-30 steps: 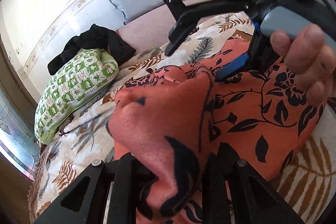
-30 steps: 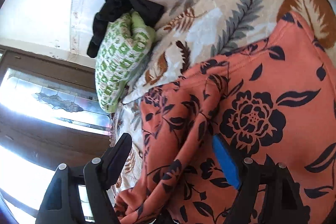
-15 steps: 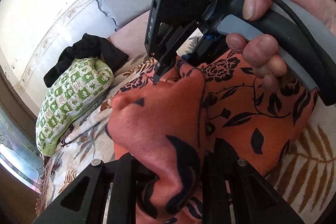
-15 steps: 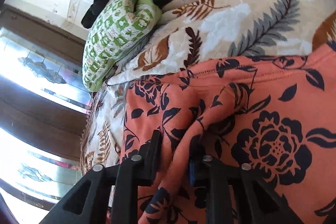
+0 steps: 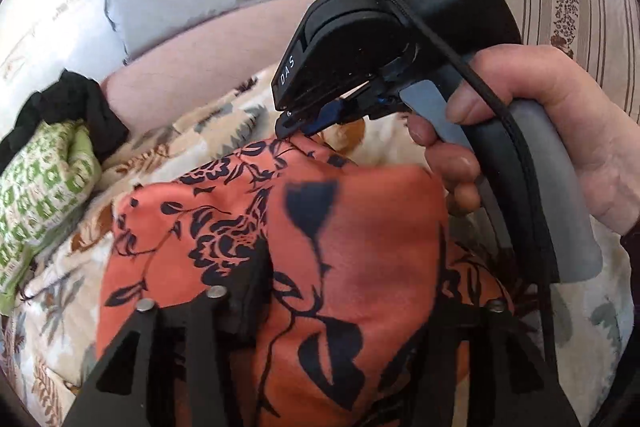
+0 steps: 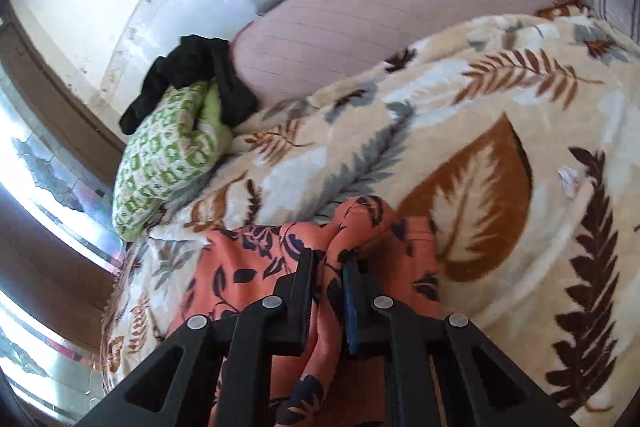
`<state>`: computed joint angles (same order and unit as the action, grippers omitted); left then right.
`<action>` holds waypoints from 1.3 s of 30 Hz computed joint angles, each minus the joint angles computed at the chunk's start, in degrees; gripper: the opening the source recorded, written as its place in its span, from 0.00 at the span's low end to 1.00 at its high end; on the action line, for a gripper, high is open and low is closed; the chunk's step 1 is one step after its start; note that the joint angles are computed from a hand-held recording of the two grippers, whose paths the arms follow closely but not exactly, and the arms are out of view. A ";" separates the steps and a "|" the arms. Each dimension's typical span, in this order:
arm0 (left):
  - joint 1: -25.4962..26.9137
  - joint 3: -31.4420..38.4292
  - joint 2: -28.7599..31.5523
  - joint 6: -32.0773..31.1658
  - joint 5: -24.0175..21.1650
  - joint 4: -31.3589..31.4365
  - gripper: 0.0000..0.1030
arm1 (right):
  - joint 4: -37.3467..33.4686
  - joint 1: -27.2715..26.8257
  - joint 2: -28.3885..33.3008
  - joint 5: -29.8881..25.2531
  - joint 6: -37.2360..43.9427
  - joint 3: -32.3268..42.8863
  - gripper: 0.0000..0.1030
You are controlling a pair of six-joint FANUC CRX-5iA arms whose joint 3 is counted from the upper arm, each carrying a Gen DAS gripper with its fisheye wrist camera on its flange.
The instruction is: Fold small clothes
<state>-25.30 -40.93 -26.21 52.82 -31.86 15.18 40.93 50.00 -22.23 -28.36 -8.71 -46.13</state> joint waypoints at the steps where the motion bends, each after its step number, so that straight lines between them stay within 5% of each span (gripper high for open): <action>1: 0.20 0.34 0.01 0.00 -1.76 -0.39 0.64 | -2.93 0.17 1.02 -2.60 1.53 0.98 0.14; 4: 2.43 -2.66 -6.21 -8.28 -2.83 1.44 0.67 | -8.54 -0.88 0.47 -3.54 3.05 1.78 0.17; 8: 13.70 -10.36 -18.75 -29.54 -7.35 19.67 0.80 | -2.22 2.52 -2.05 -5.04 0.52 1.79 0.17; 10: 19.27 -12.64 -22.89 -34.32 -7.00 24.99 0.85 | -3.35 5.38 -2.58 -6.22 3.38 3.51 0.17; 15: 29.10 -12.06 -21.86 -34.40 -5.59 26.26 0.86 | -6.72 13.60 -2.07 -8.74 10.41 7.13 0.17; 18: 30.49 -10.18 -17.70 -27.76 -4.06 20.72 0.86 | -12.43 17.47 0.31 -11.71 16.41 10.61 0.17; 23: 29.63 -9.40 -13.50 -24.58 -7.07 13.55 0.84 | -23.61 19.94 6.70 -26.71 24.04 16.31 0.12; 28: 23.39 -9.70 -15.67 -20.95 -4.91 6.30 0.73 | -26.32 19.17 4.48 -26.39 27.31 14.79 0.10; 30: 24.12 -9.80 -15.21 -22.40 -5.43 8.20 0.73 | -27.74 17.37 3.12 -24.60 27.64 14.90 0.10; 33: 26.62 -9.31 -12.33 -24.70 -8.84 13.26 0.73 | -18.82 15.06 0.25 -17.50 16.36 10.66 0.14; 35: 26.52 -9.06 -10.70 -24.78 -9.12 14.35 0.73 | -14.28 12.42 1.84 -15.83 9.62 10.19 0.15; 39: 25.57 -9.24 -9.67 -25.85 -8.17 15.24 0.74 | -16.07 5.96 8.78 -10.93 10.19 12.66 0.16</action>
